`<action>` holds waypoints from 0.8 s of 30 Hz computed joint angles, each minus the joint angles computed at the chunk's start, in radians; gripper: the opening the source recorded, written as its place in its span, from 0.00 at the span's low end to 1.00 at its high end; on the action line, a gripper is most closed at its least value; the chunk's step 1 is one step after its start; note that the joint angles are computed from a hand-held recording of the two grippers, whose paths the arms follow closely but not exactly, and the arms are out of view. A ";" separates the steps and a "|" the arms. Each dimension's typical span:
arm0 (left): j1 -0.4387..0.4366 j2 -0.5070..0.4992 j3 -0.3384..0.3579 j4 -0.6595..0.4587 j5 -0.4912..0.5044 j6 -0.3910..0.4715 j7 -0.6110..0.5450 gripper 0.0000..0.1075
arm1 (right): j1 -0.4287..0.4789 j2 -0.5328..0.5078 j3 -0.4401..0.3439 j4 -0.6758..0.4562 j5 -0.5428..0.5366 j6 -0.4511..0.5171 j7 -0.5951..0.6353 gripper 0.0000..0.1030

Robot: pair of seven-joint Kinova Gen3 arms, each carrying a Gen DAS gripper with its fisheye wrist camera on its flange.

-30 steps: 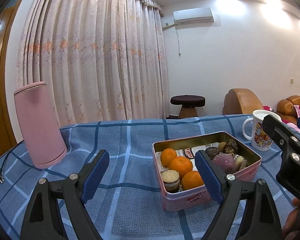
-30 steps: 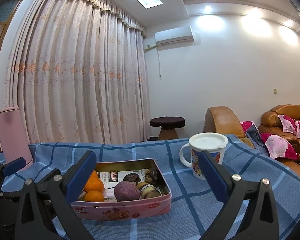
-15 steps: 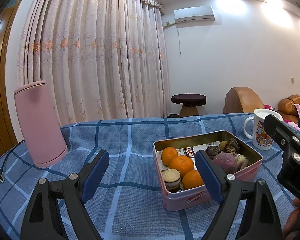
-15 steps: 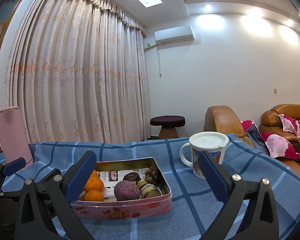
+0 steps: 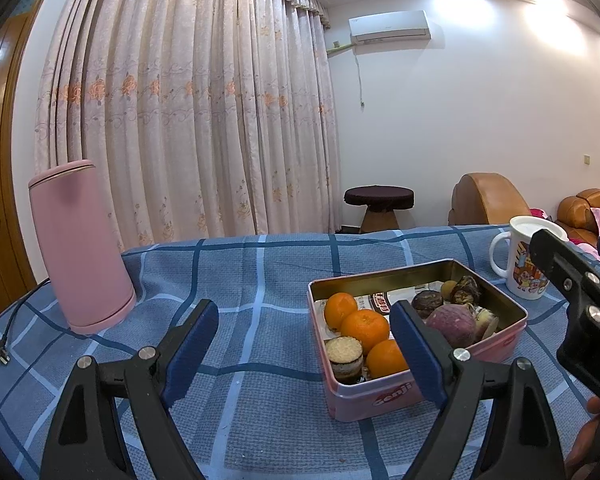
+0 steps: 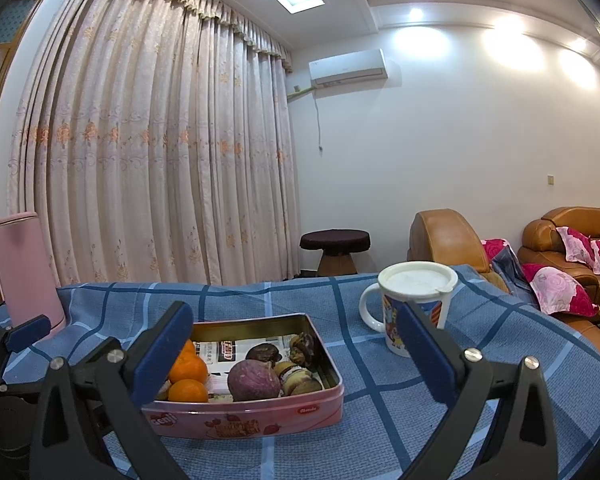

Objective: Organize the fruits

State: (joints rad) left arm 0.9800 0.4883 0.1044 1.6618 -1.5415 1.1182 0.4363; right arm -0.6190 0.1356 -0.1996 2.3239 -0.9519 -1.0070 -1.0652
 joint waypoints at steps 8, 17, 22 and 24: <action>-0.003 0.001 -0.003 -0.007 0.028 0.008 -0.010 0.82 | -0.004 0.007 0.001 0.004 0.002 -0.007 -0.010 1.00; -0.005 -0.007 -0.004 0.002 0.025 -0.004 -0.004 0.82 | -0.003 0.008 0.003 0.004 0.003 -0.003 -0.011 1.00; -0.004 -0.005 -0.001 -0.002 0.026 -0.001 -0.010 0.82 | -0.010 0.023 0.002 0.011 0.006 -0.018 -0.023 1.00; -0.004 -0.003 -0.001 -0.006 0.029 0.000 -0.012 0.82 | -0.011 0.022 0.005 0.007 0.005 -0.014 -0.021 1.00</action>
